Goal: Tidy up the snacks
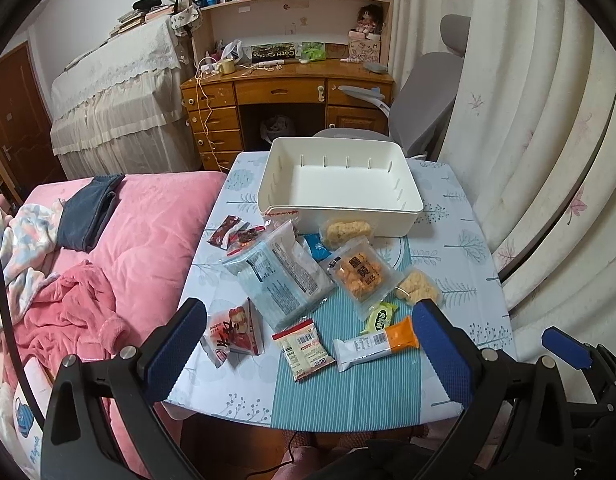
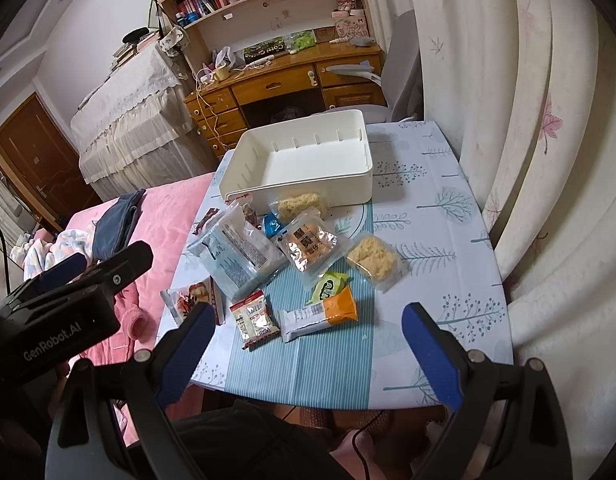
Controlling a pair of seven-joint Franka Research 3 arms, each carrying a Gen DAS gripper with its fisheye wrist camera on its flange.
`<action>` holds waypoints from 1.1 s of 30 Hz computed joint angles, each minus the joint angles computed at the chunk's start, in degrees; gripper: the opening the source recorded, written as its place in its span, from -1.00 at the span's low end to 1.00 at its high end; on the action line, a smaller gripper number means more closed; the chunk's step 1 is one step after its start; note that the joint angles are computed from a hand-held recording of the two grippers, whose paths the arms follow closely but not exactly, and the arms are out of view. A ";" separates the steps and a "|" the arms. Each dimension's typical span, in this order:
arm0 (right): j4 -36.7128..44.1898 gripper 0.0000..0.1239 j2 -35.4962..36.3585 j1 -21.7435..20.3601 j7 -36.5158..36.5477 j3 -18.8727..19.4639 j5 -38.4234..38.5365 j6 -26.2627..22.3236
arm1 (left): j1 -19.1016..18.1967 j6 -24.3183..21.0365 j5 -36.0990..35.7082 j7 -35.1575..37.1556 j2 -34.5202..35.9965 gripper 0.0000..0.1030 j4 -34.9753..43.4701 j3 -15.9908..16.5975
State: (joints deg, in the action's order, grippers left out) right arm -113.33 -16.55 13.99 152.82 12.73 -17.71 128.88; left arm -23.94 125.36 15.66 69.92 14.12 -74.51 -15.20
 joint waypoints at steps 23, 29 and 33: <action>-4.90 0.53 -0.71 0.18 -5.70 -3.54 10.78 4.65 | -2.71 -6.19 4.48 -7.00 3.84 0.93 4.40 1.29; -6.49 0.53 -0.33 0.25 -12.80 -5.74 18.68 5.72 | -3.27 -9.34 4.97 -10.79 4.55 0.93 4.87 1.51; -7.24 0.53 0.10 0.00 -16.32 -6.76 23.48 5.62 | -4.08 -15.82 4.66 -11.41 6.87 0.93 7.36 1.42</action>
